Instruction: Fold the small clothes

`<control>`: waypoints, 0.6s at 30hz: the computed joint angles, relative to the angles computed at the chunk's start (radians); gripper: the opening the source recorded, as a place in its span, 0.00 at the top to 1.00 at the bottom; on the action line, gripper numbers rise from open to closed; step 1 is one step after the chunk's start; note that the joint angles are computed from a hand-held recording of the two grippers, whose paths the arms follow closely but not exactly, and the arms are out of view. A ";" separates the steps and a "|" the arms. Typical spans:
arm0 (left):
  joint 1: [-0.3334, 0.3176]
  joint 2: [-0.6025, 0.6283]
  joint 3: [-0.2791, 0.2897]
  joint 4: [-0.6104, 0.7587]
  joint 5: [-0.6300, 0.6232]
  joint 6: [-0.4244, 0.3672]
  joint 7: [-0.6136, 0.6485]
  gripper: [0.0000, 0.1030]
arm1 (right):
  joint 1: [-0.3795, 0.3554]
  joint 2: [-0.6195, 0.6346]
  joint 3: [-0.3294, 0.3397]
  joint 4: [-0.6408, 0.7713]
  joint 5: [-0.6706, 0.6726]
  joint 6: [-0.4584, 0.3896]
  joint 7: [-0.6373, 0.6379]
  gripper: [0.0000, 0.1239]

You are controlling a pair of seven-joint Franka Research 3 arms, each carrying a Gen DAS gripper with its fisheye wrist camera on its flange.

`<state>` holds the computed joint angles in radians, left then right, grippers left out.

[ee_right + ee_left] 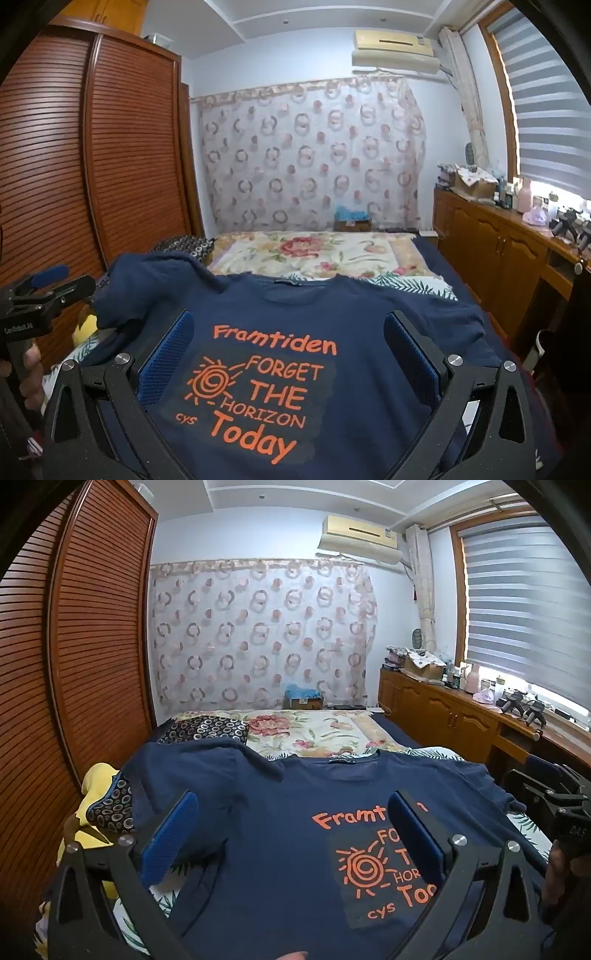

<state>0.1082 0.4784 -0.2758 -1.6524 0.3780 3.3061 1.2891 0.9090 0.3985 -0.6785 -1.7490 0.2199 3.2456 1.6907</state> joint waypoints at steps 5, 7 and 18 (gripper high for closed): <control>-0.039 0.012 0.043 0.042 -0.001 -0.055 0.013 0.00 | -0.003 -0.002 0.008 -0.002 0.023 0.005 -0.015 0.17; -0.077 0.000 0.094 0.016 -0.013 -0.009 0.003 0.00 | -0.014 -0.004 0.020 -0.001 0.024 0.003 -0.015 0.17; -0.155 -0.011 0.183 0.000 -0.027 0.010 -0.022 0.00 | -0.003 -0.006 0.008 -0.003 0.006 -0.005 0.001 0.17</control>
<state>-0.0468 0.4672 -0.0931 -1.6523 0.3512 3.3159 1.2671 0.9057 0.3921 -0.6709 -1.7515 0.2257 3.2406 1.6919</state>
